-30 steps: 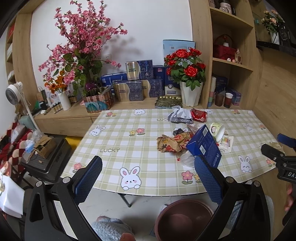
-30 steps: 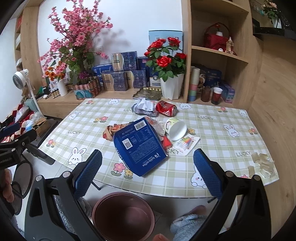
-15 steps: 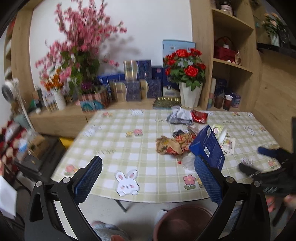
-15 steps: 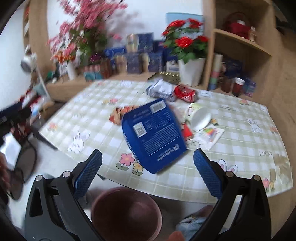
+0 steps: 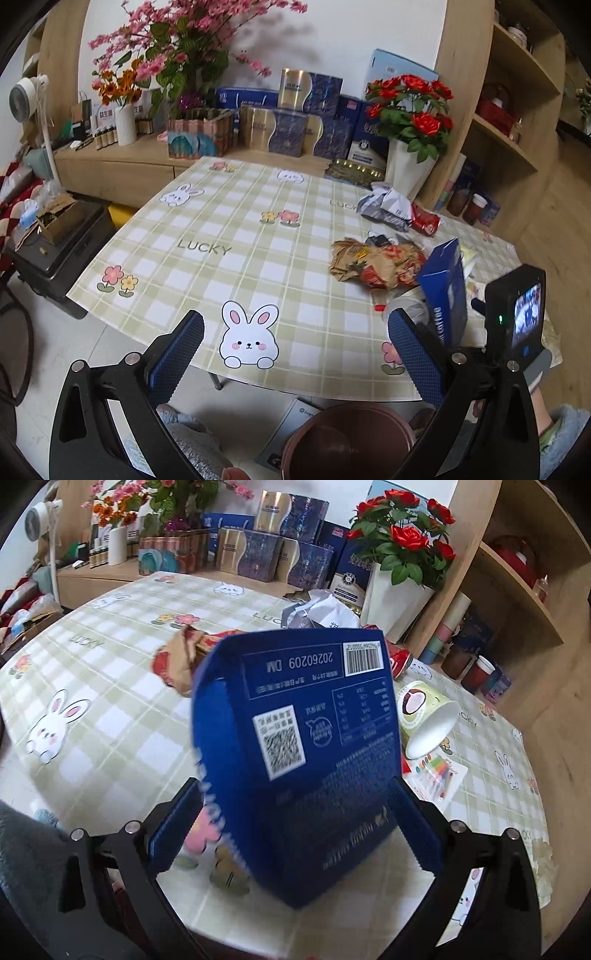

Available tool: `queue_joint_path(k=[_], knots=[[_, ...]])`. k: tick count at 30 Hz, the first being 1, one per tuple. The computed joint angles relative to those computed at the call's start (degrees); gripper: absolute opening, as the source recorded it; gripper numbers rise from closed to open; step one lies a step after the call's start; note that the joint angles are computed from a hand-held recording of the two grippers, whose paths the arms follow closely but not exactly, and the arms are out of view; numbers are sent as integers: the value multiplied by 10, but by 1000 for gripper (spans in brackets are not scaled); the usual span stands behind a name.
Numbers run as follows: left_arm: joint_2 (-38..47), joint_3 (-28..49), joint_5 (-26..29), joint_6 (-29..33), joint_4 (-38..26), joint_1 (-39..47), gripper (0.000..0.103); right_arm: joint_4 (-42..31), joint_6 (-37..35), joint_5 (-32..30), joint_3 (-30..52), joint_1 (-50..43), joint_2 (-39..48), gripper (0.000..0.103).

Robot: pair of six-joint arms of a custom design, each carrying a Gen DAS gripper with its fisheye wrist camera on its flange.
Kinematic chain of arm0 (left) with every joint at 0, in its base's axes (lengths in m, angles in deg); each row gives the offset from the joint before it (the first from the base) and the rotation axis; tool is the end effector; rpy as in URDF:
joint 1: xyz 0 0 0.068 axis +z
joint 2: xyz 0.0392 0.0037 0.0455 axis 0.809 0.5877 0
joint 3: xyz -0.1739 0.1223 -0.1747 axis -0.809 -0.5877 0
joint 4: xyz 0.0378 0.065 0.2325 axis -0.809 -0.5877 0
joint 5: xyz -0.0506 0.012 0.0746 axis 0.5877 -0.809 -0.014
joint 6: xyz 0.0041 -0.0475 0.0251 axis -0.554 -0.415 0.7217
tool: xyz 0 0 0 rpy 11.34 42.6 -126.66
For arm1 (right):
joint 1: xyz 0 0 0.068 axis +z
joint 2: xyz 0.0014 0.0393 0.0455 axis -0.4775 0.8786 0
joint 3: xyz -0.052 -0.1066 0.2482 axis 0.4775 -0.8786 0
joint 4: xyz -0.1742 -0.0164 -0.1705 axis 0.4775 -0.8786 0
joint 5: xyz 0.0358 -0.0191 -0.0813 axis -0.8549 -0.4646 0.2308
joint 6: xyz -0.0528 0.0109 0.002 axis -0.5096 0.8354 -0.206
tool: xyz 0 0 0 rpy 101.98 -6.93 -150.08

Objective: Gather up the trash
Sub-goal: 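Grasp the blue Luckin coffee box with the right gripper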

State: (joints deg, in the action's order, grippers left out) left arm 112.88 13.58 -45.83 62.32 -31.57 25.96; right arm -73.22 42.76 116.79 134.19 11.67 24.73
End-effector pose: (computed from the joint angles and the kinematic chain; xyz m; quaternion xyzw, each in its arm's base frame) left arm 0.2243 -0.1181 0.2863 0.1008 0.9067 -0.1332 0.3873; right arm 0.2360 0.1699 0.1908 0.0341 0.9256 -0.1415 0.3494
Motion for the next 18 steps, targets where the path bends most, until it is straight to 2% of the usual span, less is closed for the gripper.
queue_joint_path(k=[3, 8, 11, 13, 15, 18], knots=[[14, -4, 33, -8, 12, 12, 98, 43, 8, -45, -19, -32, -6, 96], [34, -2, 51, -16, 12, 18, 98, 87, 19, -80, -68, -41, -60, 82], [48, 7, 60, -19, 2, 13, 98, 102, 19, -87, -100, -40, -113, 68], [55, 11, 55, -12, -3, 3, 98, 98, 22, -78, -119, -36, -158, 54], [65, 19, 46, -8, -11, -10, 98, 79, 33, -61, -133, -32, -204, 45], [71, 20, 52, -9, -7, -19, 98, 65, 42, -73, -152, -50, -264, 35]])
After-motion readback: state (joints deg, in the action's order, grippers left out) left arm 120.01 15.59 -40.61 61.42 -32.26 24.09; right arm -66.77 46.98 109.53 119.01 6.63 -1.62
